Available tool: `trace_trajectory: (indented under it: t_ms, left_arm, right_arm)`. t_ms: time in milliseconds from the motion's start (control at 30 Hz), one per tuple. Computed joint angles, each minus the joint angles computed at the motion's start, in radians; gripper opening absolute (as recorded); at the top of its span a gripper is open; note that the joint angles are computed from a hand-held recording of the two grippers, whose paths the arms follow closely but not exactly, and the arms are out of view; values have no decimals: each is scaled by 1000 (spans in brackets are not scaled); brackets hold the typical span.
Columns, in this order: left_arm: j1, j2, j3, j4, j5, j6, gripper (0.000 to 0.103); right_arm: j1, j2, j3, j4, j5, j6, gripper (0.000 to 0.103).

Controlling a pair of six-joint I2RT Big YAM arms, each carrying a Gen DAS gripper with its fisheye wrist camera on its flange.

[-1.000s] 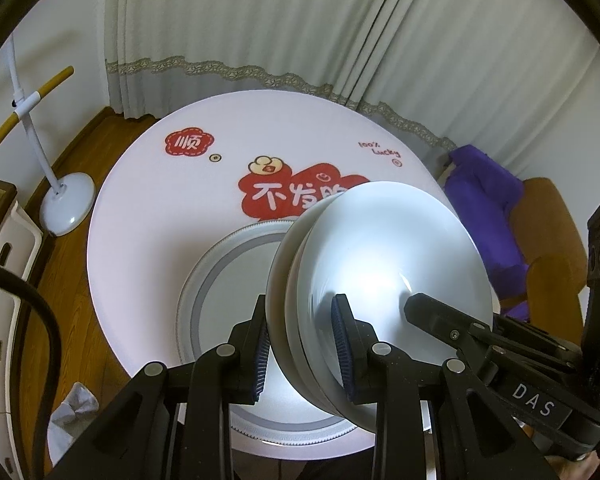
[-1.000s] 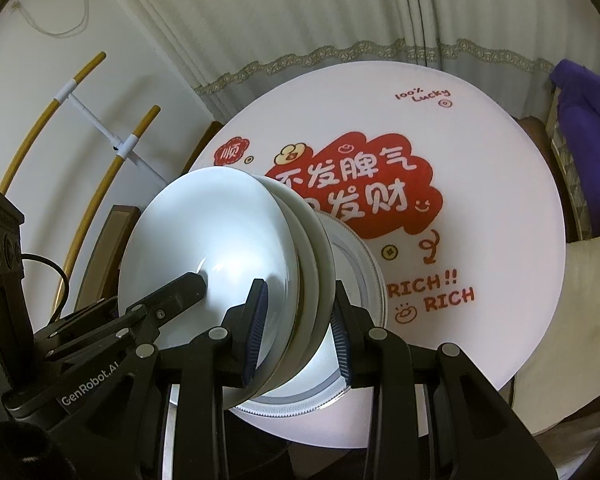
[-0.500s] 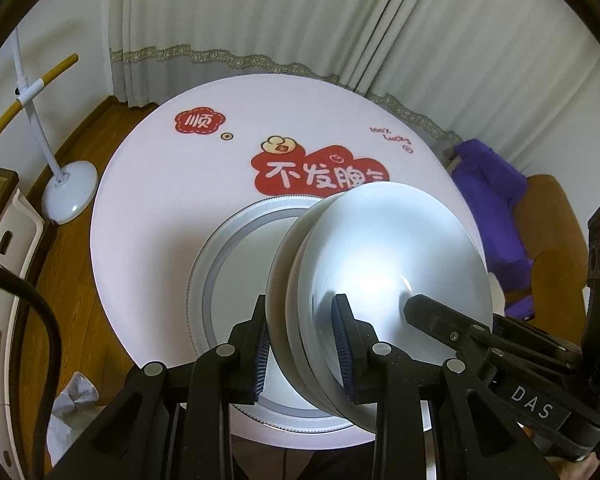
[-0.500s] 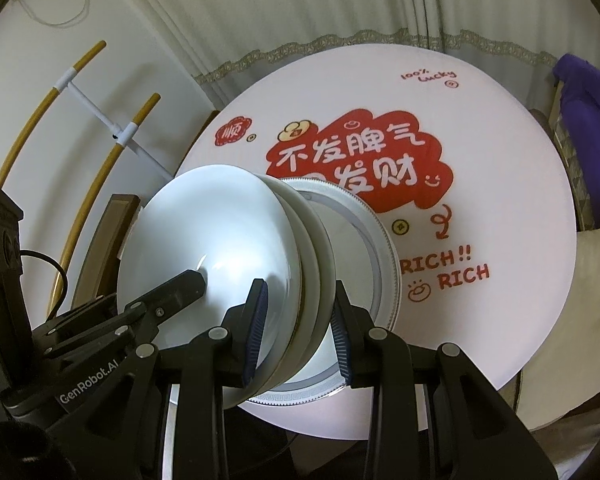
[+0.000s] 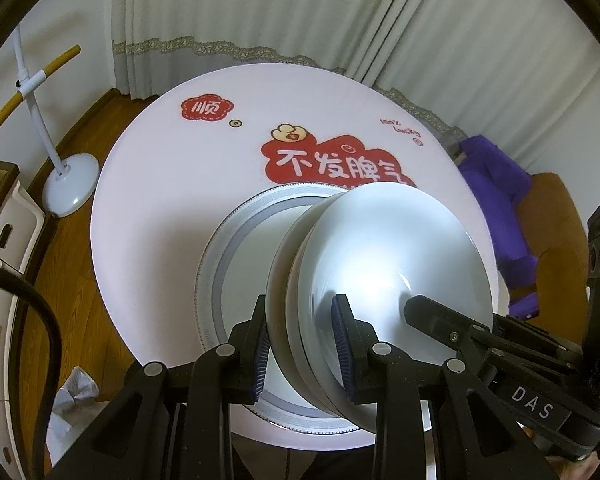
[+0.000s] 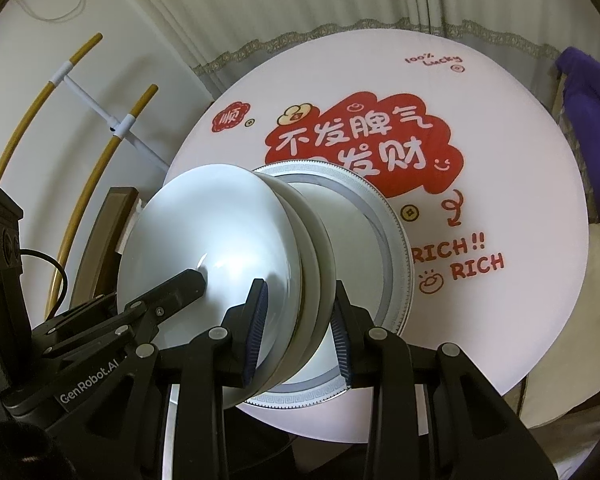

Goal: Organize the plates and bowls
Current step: 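Lower the white plate stack onto the grey-rimmed plate stack with both tools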

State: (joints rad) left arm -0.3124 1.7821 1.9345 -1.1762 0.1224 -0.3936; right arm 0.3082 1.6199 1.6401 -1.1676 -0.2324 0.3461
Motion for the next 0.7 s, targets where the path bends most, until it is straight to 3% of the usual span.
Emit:
trace_trajectory:
  t_ms: [700]
  left_arm:
    - [8, 11, -12, 25, 18, -2, 26]
  right_arm:
    - [-1, 16, 10, 2, -6, 7, 33]
